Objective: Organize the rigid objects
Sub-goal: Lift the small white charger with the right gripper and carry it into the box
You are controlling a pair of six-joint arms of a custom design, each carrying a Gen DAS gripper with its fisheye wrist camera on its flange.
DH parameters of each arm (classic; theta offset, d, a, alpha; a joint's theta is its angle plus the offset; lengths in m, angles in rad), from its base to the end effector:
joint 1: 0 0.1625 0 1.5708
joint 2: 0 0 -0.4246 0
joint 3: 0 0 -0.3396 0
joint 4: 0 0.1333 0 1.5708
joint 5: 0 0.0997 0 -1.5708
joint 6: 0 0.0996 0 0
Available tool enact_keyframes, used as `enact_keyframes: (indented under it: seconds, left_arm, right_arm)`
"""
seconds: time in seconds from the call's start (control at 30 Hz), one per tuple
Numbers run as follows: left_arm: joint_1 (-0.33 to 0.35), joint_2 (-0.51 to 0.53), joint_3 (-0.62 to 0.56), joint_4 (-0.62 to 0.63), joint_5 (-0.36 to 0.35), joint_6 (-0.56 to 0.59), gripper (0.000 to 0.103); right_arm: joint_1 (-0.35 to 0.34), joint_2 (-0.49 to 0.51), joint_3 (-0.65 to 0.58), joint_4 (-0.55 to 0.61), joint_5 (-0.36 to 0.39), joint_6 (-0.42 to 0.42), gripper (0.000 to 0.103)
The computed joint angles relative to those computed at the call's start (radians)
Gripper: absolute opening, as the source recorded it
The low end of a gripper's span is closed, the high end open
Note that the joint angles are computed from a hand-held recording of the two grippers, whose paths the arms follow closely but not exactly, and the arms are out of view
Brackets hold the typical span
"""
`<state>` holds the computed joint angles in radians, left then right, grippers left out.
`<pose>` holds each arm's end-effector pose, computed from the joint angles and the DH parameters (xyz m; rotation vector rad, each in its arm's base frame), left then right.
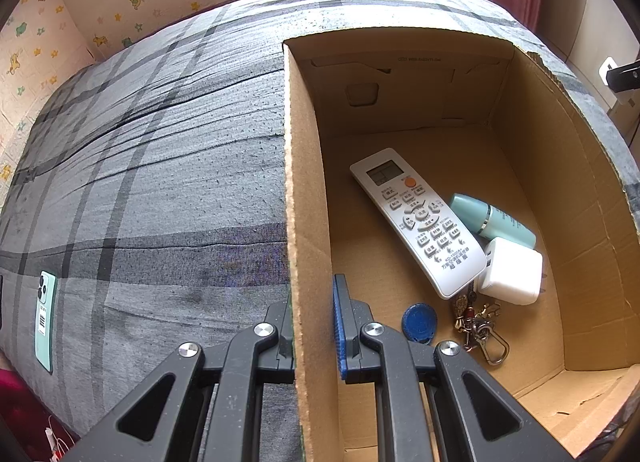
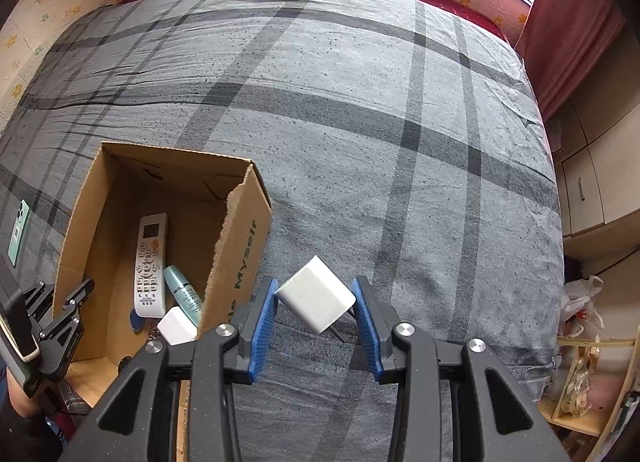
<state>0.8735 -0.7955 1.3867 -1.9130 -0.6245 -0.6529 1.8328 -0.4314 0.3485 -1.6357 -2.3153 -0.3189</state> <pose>-0.2606 -0.6445 0.1955 0.1908 2.2081 -0.4916 0.2795 -0.7880 0.3104 0.6182 -2.3093 0.1503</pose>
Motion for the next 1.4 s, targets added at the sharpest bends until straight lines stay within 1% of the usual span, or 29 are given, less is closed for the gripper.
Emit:
enact_keyframes:
  seconds: [0.53, 0.73, 0.97, 1.4]
  left_arm:
    - [-0.003, 0.003, -0.005, 0.002, -0.001, -0.003, 0.014]
    - [-0.003, 0.002, -0.004, 0.002, -0.002, -0.003, 0.014]
    - [-0.003, 0.000, -0.002, 0.000, -0.002, -0.002, 0.014]
    - [-0.003, 0.000, -0.002, 0.000, -0.002, -0.002, 0.014]
  right_arm:
    - [0.063, -0.028, 0.143, -0.051, 0.051, -0.045, 0.041]
    - [0.080, -0.009, 0.151, -0.044, 0.064, -0.055, 0.041]
    - [0.091, 0.023, 0.147, -0.036, 0.060, -0.059, 0.041]
    - [0.089, 0.060, 0.207, -0.059, 0.022, -0.058, 0.041]
